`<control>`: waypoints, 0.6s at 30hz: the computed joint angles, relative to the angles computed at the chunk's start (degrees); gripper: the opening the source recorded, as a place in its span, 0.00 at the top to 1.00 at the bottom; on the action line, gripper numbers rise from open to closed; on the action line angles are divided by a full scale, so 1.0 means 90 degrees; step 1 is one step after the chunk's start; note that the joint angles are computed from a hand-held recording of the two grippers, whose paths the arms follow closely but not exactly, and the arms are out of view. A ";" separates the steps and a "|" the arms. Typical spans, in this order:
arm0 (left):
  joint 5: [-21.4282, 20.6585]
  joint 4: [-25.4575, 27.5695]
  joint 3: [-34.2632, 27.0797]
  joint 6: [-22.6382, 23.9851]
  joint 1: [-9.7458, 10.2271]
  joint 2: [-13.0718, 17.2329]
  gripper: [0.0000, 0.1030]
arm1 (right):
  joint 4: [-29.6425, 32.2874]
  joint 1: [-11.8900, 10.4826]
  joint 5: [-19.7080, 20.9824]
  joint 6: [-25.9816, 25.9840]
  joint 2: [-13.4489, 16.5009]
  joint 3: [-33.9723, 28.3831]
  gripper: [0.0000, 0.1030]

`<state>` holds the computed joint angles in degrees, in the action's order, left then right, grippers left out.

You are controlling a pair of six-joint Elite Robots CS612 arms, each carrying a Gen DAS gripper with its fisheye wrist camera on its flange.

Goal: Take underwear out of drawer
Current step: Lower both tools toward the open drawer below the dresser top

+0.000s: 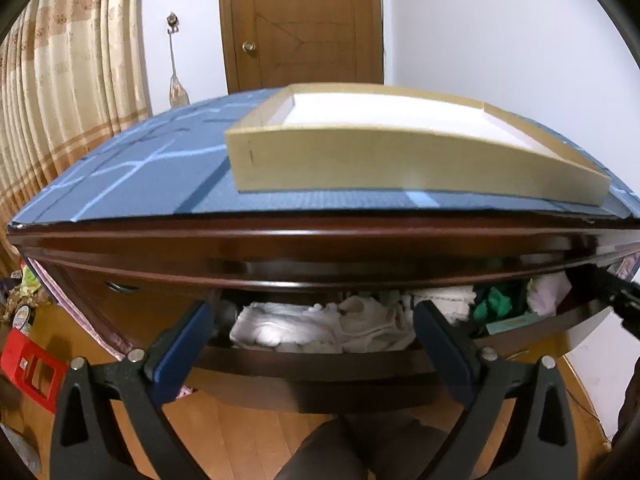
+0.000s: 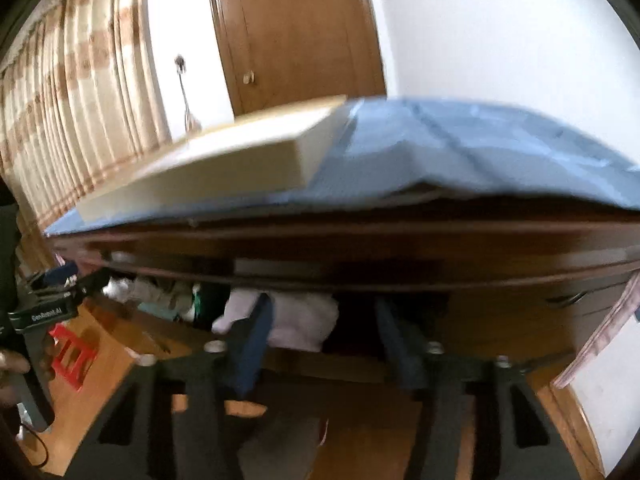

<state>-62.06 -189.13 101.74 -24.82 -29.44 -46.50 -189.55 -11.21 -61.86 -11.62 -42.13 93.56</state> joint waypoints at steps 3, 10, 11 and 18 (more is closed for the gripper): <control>-0.0098 0.0085 -0.0048 -0.0004 0.0025 0.0014 0.05 | 0.0239 0.0033 -0.0036 -0.0014 0.0023 -0.0077 0.60; -0.0135 0.0488 -0.0218 -0.0155 0.0049 0.0052 0.05 | 0.0845 0.0162 -0.0520 -0.0346 -0.0062 -0.0185 0.60; -0.0152 0.0547 -0.0241 -0.0167 0.0052 0.0056 0.05 | 0.0919 0.0184 -0.0592 -0.0353 -0.0066 -0.0210 0.60; -0.0137 0.0835 -0.0282 -0.0346 0.0070 0.0061 0.05 | 0.0979 0.0271 -0.0968 -0.0207 -0.0068 -0.0231 0.60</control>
